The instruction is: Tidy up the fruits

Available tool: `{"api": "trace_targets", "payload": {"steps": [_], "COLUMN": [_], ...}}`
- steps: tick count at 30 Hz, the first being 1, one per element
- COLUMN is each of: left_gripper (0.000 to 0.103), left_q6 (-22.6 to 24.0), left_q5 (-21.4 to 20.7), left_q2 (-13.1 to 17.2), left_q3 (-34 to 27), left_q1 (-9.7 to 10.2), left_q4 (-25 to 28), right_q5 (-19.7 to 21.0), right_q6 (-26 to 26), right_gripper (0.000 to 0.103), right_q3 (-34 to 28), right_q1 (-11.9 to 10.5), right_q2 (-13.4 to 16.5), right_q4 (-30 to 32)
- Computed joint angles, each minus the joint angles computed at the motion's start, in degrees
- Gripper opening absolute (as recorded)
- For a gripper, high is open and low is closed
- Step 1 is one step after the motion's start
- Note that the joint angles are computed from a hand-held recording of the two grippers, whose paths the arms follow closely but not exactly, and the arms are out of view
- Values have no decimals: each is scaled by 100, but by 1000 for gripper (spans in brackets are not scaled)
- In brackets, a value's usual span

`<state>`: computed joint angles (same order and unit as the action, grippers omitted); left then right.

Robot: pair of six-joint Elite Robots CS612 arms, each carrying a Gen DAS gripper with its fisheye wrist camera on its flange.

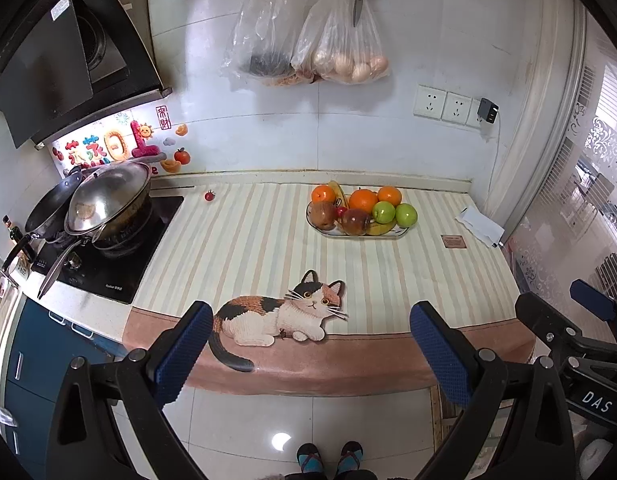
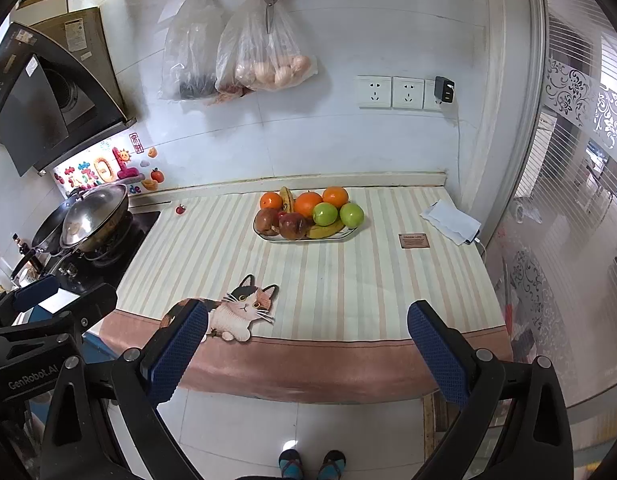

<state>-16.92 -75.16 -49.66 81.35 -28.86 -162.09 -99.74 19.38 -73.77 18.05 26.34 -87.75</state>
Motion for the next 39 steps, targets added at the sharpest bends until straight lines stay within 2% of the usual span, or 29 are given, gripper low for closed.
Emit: {"api": "trace_targets", "payload": {"steps": [39], "left_gripper": [101], "left_q6": [-62], "left_q5": [62], "left_q2": [-93], "left_q3": [58], "left_q1": [-34], "left_q4": [-17], "right_q5": [-18], "right_q6": [64], "right_gripper": [102], "right_q3": [-49], "right_q1": [-4], "right_q2": [6], "right_q4": [-1]}}
